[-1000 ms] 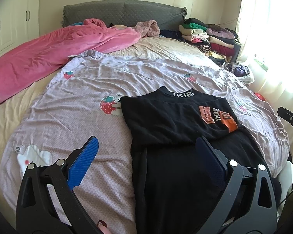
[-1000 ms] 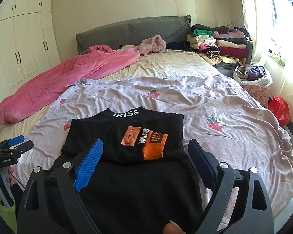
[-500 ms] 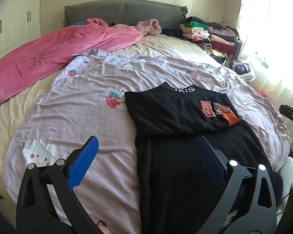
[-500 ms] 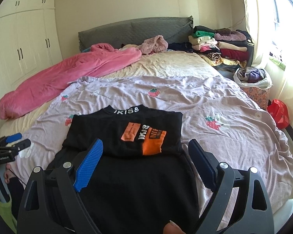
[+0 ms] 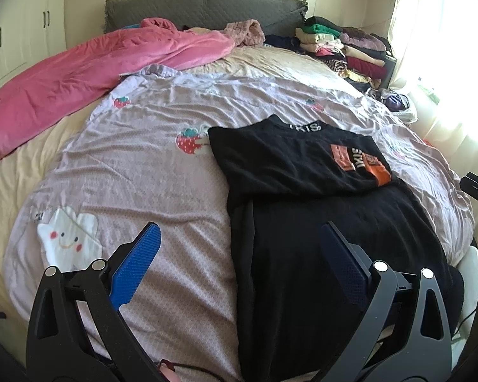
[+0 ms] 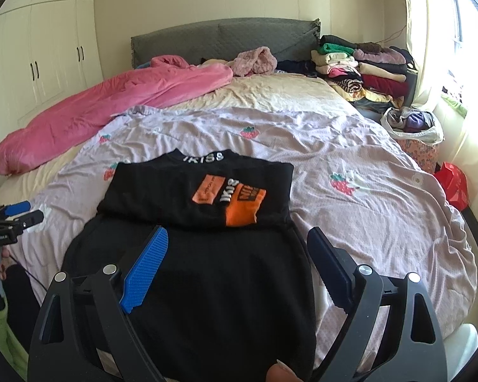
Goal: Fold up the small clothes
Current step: 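Move both open grippers along the sweatshirt toward its hem, then close both grippers on the black sweatshirt hem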
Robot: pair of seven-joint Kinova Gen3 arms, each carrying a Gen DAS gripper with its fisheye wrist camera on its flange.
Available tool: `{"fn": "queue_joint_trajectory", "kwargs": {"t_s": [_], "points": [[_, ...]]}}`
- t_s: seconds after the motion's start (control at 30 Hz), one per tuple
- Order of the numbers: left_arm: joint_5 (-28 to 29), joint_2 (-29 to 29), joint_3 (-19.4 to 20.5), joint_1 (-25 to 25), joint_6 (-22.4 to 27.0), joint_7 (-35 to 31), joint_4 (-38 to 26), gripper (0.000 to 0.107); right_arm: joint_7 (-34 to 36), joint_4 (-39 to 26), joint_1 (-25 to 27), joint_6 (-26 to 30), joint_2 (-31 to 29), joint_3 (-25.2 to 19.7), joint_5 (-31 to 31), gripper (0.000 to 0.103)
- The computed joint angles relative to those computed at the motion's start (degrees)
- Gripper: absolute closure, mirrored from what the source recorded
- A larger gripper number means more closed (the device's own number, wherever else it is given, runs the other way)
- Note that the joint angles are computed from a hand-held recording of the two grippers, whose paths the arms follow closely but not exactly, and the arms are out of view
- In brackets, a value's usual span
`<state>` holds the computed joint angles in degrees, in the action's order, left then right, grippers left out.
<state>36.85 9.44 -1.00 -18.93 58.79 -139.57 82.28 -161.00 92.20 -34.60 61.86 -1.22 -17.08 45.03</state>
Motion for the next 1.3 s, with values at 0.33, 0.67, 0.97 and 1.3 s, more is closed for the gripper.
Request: {"fn": "queue_joint_trajectory", "kwargs": {"t_s": [0.33,0.67,0.97,1.3], "points": [[-1.9,0.2,-0.5,-0.7,2.0,-2.1,2.5,0.014,-0.2,3.8,0.3,0.8,-1.3,-0.6,-3.1,0.015],[-2.5,1.0,-1.1,-2.2,4.9,-3.4,4.8,0.022,-1.4,9.1,1.9,1.2,-3.8,-1.5,-7.2,0.015],[-3.1,1.9,-1.2,-2.7,8.4,-4.3,5.7,0.064,-2.4,12.1,3.6,1.0,-5.3,-2.6,-9.2,0.015],[-5.5,4.1,-0.8,-2.7,11.4,-2.7,5.6,0.091,-2.2,13.9,4.4,0.3,-6.2,-3.0,-10.9,0.015]]}}
